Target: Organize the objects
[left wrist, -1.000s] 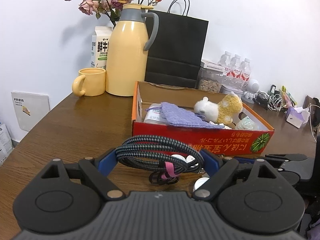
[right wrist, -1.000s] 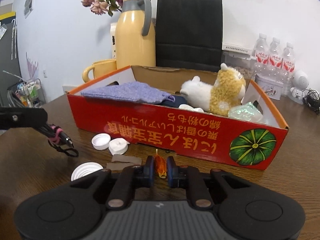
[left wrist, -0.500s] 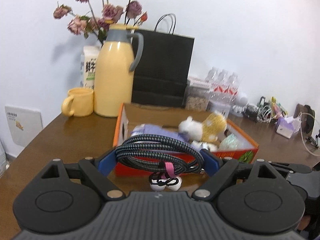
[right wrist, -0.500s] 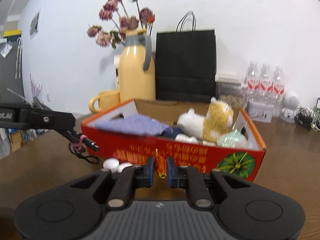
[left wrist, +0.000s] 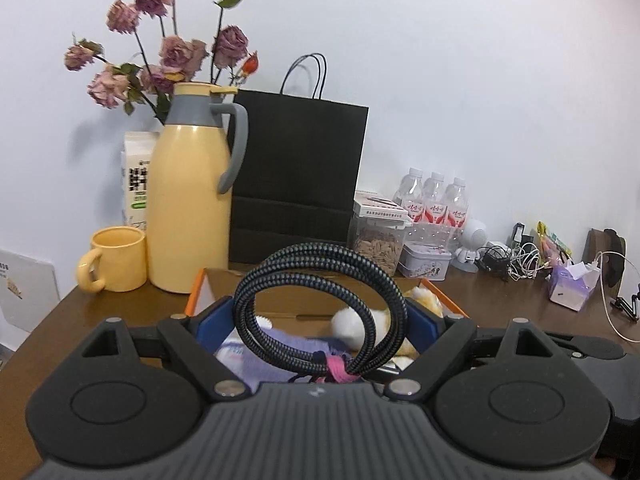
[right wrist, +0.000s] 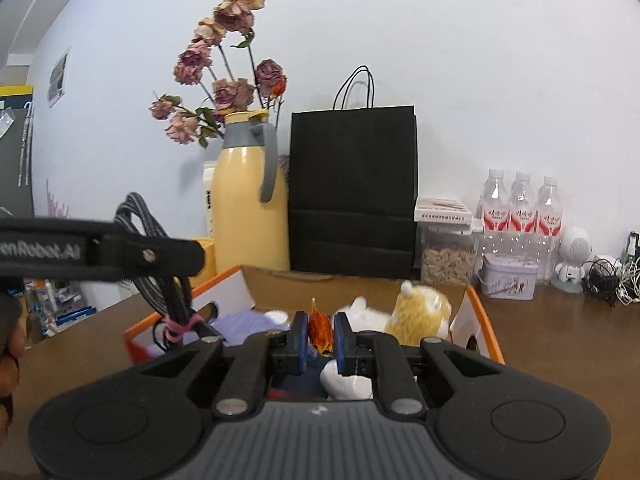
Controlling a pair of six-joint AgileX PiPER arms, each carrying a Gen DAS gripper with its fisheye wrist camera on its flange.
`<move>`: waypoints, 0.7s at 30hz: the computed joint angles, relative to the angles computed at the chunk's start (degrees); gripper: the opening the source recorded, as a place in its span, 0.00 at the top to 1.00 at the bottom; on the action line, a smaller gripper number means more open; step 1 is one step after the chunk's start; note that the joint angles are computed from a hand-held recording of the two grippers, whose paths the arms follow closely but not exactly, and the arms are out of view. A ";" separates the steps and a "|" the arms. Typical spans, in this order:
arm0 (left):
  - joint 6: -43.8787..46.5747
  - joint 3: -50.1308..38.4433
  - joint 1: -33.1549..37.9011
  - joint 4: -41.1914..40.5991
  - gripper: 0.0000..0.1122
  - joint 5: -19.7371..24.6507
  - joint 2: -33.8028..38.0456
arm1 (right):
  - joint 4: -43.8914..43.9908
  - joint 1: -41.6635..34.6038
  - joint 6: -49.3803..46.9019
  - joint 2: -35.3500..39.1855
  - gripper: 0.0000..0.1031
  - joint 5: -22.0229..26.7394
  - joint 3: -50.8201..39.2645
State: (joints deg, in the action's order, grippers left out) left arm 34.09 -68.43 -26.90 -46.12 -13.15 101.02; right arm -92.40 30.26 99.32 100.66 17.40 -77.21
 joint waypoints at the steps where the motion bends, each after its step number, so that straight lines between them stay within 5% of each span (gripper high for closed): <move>1: 0.83 -1.95 0.21 -0.65 0.21 0.49 1.56 | 1.20 -0.50 -1.32 1.00 0.88 -0.19 -1.43; 13: 12.27 -14.55 1.70 -9.95 0.21 1.10 14.46 | 14.21 -5.21 -13.02 10.37 0.88 -2.80 -10.52; 17: 4.36 -12.12 1.46 -1.95 0.19 -1.23 13.78 | 14.94 -4.86 -13.95 10.51 0.88 -2.18 -10.38; 19: 0.48 -10.28 1.26 1.23 0.08 -3.33 13.18 | 15.87 -4.64 -14.80 10.27 0.87 -1.63 -9.98; 21: -3.26 -8.21 0.94 4.41 0.08 -6.46 12.62 | 15.93 -4.32 -14.69 9.76 0.68 -0.85 -9.29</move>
